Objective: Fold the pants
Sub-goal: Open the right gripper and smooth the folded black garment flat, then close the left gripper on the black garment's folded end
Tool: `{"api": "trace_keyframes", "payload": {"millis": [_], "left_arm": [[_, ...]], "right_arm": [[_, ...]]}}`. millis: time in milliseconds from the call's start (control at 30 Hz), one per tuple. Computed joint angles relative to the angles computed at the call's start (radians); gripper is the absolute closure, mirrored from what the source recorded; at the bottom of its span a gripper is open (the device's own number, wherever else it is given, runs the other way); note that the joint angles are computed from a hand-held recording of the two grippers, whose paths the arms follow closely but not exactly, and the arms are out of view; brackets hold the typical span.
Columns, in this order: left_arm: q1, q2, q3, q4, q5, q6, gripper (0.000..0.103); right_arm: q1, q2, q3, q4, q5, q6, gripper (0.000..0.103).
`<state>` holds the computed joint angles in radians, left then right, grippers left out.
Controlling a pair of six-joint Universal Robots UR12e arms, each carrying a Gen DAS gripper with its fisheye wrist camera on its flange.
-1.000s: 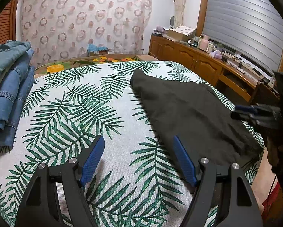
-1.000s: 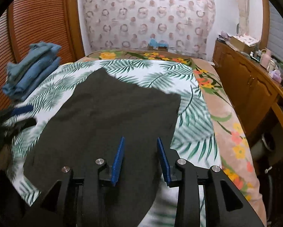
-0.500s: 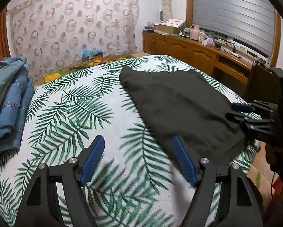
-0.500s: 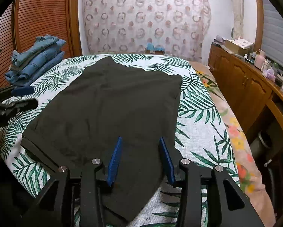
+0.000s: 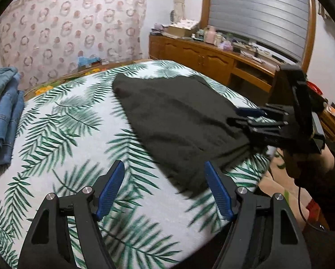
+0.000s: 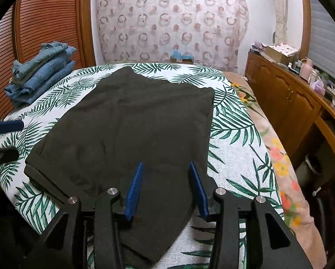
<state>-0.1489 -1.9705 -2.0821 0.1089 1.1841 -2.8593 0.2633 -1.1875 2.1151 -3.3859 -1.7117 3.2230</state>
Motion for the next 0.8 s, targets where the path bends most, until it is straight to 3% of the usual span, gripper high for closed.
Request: {"api": "trace_keyframes", "payload": {"millis": [367,600,800], "left_arm": [[-0.011,0.005,0.0,-0.08,-0.053,0.082,0.054],[-0.016,-0.013,0.021,-0.111,-0.061,0.088,0.069],[-0.023,-0.019,0.032,-0.084,-0.022,0.054,0.069]], "right_arm": [[-0.006,0.003,0.009,-0.026,0.014,-0.008,0.058],[-0.009,0.006,0.013,-0.041,0.018,-0.009,0.058],[-0.011,0.009,0.015,-0.054,0.024,-0.011,0.058]]}}
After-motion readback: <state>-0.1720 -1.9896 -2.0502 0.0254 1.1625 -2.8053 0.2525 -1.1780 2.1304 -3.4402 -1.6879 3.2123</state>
